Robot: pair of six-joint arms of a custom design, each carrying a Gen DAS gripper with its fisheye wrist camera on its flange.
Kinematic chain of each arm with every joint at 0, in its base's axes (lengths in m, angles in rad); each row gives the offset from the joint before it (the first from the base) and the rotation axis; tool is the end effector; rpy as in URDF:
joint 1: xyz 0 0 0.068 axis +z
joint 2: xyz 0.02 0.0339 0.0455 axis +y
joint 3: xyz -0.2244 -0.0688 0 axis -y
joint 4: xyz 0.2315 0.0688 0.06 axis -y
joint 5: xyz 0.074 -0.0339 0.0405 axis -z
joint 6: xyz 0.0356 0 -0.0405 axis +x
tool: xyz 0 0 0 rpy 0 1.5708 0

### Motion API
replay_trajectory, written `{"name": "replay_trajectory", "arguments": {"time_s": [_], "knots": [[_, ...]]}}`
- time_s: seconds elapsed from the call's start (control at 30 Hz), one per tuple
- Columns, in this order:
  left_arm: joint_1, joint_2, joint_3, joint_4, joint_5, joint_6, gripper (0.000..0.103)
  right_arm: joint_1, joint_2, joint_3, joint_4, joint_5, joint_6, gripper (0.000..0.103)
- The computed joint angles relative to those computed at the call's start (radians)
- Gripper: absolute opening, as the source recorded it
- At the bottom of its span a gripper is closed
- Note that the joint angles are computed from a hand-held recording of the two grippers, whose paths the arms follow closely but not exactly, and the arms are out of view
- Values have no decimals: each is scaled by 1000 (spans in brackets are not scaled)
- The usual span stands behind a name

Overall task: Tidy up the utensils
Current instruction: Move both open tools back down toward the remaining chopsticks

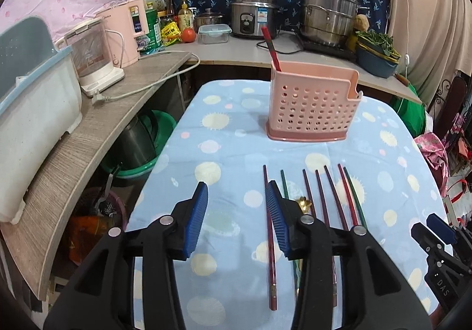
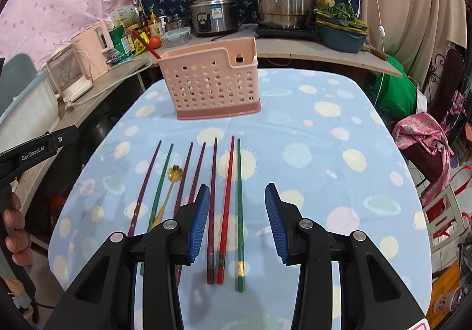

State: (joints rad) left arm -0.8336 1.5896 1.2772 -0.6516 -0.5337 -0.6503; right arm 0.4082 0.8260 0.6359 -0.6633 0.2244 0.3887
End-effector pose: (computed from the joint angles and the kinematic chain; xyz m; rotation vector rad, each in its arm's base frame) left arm 0.2303 -0.2267 0.2378 0.0148 2.3565 -0.0236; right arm 0.1665 0.0634 0.2117 0.0779 2.3970 0.0997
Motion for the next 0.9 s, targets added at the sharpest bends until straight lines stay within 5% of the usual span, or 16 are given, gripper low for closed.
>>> {"name": "replay_trajectory", "arguments": {"time_s": [0.17,0.9], "knots": [[-28,-21,-67,26,-4,-32,59,1,-29,-61,-6,-14,23,38],[-94,23,-251,119,88,-130,59,26,-51,-236,44,-53,104,38]]}}
